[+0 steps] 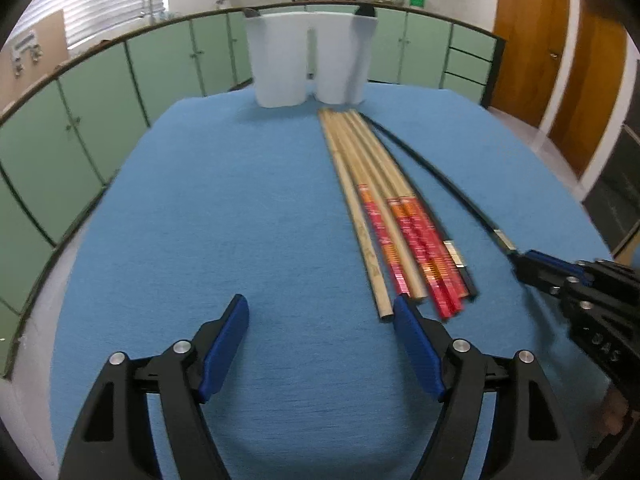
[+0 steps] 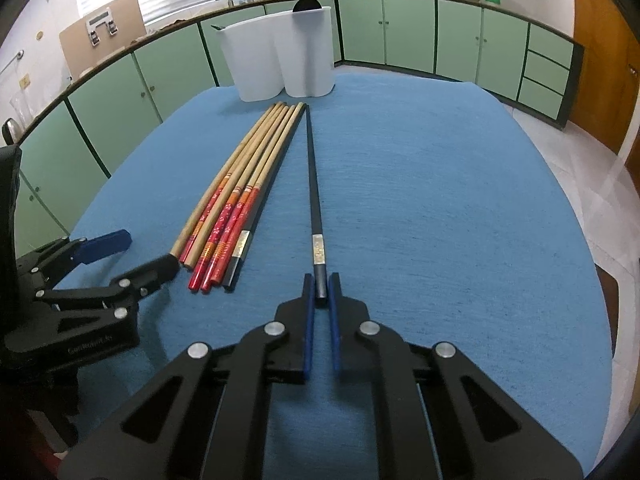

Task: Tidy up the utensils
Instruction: 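Grasp a black chopstick with the right tool while the left grasps a wooden chopstick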

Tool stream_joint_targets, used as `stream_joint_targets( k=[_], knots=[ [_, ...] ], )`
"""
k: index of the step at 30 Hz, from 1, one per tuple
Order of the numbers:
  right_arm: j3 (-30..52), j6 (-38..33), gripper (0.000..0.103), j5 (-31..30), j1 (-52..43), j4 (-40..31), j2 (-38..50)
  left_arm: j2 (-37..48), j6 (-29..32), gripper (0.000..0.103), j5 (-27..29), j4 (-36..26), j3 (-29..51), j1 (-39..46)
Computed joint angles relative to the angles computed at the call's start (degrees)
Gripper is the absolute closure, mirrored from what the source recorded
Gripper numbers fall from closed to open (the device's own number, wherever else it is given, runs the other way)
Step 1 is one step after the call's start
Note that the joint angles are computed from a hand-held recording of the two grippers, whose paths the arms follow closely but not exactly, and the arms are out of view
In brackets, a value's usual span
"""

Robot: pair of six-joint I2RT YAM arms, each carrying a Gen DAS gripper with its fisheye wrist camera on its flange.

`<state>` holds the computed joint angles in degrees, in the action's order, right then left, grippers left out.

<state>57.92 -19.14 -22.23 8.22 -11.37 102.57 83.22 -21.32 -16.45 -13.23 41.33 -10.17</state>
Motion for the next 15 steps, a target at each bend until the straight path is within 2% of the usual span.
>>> stream_joint_targets(
  k=[5,10,12,14,15],
  knots=[
    [0.1,0.1,0.096,-0.3,0.0,0.0,0.2,-1.6,-1.9,0.029,-0.2,-0.5,-1.2,2.6],
    [0.3,0.1,0.095,-0.5,0.0,-0.1,0.4,-0.4,-1.3,0.031,-0.8,-0.4,-0.2,1.6],
    [0.5,-0.1,0.095,-0.7,-0.1,-0.4,0.6,0.2,-0.8,0.037,-0.7,0.0,0.2,1.2],
    [1.0,-0.1,0.095,-1.1,-0.3,-0.8,0.9,-0.1,0.1,0.052,-0.3,0.5,0.0,0.9],
    [1.2,-0.1,0.095,-1.2,-0.3,-1.0,1.0,0.0,0.8,0.057,0.0,0.9,0.0,0.5]
  ],
)
